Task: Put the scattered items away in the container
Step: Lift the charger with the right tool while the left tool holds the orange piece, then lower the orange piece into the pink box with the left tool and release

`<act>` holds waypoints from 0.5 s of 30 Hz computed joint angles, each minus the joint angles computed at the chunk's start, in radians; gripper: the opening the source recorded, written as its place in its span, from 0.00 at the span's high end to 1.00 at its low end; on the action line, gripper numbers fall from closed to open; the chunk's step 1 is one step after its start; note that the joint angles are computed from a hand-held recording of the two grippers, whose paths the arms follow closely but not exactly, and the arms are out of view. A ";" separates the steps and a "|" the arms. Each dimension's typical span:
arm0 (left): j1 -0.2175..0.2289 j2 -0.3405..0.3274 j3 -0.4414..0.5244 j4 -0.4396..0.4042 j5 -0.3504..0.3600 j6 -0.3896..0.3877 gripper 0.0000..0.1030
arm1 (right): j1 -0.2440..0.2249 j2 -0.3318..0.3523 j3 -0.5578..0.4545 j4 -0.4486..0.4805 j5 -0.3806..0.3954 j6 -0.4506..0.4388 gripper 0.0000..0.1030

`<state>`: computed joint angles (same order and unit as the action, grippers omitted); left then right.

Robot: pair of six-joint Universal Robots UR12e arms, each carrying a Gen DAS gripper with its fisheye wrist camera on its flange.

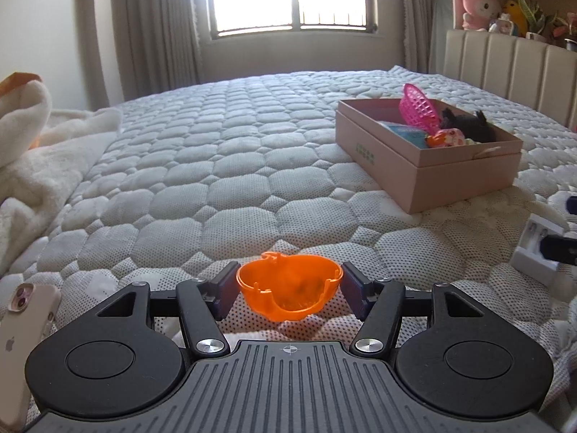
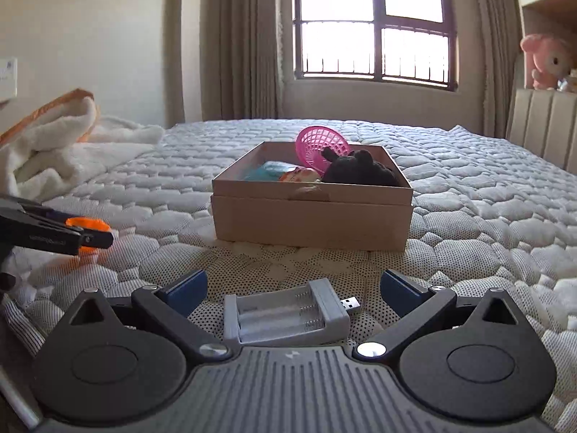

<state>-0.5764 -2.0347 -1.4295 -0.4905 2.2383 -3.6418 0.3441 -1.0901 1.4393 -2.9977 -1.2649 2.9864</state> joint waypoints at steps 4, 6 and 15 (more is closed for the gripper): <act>-0.015 0.020 -0.034 0.058 -0.032 0.017 0.37 | 0.007 0.000 -0.026 0.126 0.004 -0.126 0.00; -0.021 0.029 -0.050 0.084 -0.043 0.018 0.37 | 0.013 0.004 -0.030 0.127 -0.027 -0.159 0.00; -0.026 0.062 -0.105 0.159 -0.086 -0.012 0.37 | 0.004 0.026 -0.104 0.284 0.006 -0.198 0.00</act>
